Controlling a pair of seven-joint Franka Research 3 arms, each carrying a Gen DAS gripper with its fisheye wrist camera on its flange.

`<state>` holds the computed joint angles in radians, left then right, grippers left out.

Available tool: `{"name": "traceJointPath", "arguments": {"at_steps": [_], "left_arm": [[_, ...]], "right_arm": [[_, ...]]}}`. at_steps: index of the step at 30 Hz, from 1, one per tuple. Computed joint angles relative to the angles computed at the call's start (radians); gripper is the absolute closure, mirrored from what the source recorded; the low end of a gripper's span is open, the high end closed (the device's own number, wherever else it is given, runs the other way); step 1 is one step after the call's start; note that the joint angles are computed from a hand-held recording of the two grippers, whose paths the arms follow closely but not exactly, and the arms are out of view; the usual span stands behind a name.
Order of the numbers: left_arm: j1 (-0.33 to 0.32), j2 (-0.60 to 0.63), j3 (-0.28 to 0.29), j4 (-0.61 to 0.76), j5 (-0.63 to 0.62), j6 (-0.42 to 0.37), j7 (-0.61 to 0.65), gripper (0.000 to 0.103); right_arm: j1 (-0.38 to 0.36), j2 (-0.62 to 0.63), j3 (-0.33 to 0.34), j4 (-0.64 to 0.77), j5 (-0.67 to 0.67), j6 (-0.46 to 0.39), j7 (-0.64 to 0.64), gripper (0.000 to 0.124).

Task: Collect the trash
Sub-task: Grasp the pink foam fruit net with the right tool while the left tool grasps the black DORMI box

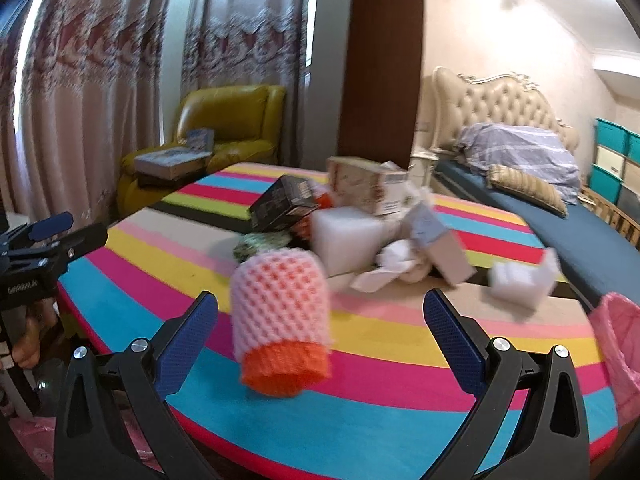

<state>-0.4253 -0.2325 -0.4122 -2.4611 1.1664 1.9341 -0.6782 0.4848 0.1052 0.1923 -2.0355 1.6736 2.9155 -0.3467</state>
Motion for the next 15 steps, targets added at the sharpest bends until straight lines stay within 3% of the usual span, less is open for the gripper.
{"name": "traceJointPath", "arguments": {"at_steps": [6,10,12,15], "left_arm": [[0.010,-0.040,0.013,-0.073,-0.054,0.042,-0.023,0.005],[0.026,-0.049,0.027,-0.093,-0.072,0.088,-0.018,0.005],[0.046,-0.056,0.039,-0.104,-0.048,0.142,-0.055,0.005],[0.074,-0.061,0.064,-0.103,-0.031,0.238,-0.046,0.005]], "right_arm": [[0.023,0.080,0.026,0.043,-0.199,0.019,0.155,0.028],[0.008,0.107,0.051,0.051,-0.252,0.019,0.190,0.032],[-0.006,0.110,0.052,0.047,-0.281,0.005,0.218,0.058],[-0.038,0.105,0.047,0.043,-0.304,-0.043,0.259,0.078]]}}
